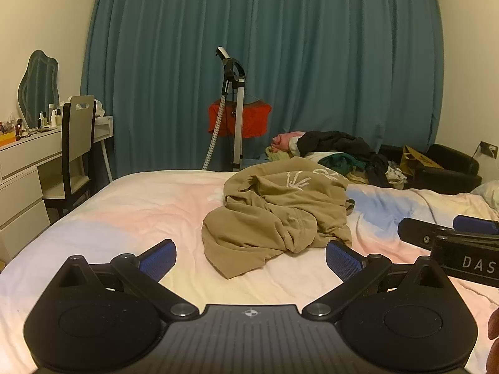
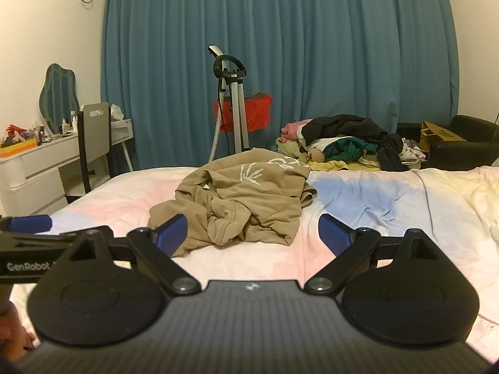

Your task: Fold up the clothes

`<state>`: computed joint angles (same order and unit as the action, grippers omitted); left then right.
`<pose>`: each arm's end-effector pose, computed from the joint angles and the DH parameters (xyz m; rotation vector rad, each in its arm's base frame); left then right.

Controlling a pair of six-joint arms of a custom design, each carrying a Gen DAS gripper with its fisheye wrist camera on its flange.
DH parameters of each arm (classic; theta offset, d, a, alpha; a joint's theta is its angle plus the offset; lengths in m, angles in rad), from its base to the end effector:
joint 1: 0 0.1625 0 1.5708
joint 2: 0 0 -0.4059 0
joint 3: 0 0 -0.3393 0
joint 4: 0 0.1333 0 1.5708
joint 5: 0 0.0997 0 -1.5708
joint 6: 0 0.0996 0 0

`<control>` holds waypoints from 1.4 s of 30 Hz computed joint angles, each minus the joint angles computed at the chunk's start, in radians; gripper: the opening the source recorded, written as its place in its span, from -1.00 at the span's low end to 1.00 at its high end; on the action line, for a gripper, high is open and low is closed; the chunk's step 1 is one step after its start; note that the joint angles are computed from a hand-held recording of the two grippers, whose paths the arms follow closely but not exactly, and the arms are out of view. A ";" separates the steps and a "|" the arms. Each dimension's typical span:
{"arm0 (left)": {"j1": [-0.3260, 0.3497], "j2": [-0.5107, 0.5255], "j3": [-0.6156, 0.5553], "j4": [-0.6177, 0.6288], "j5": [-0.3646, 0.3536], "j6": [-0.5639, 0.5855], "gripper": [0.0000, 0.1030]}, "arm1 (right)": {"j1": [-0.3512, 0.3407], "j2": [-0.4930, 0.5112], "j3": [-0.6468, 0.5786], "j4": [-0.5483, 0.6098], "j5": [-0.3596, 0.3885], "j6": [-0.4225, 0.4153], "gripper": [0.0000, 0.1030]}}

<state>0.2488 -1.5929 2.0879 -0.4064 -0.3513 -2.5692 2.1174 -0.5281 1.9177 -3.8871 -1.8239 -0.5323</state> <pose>-0.1832 -0.2806 0.3108 0.0495 1.7435 -1.4558 0.3778 -0.4124 0.0551 1.1976 -2.3232 1.3056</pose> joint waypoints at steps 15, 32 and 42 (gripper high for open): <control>0.001 -0.006 0.002 -0.009 0.009 0.006 0.99 | 0.005 0.006 -0.005 0.005 -0.019 -0.006 0.79; 0.008 -0.006 -0.001 -0.031 0.016 0.020 0.99 | 0.005 0.009 -0.007 0.008 -0.025 -0.015 0.79; 0.008 -0.006 -0.004 -0.029 0.007 0.024 0.99 | -0.001 0.001 -0.008 0.043 -0.031 0.039 0.79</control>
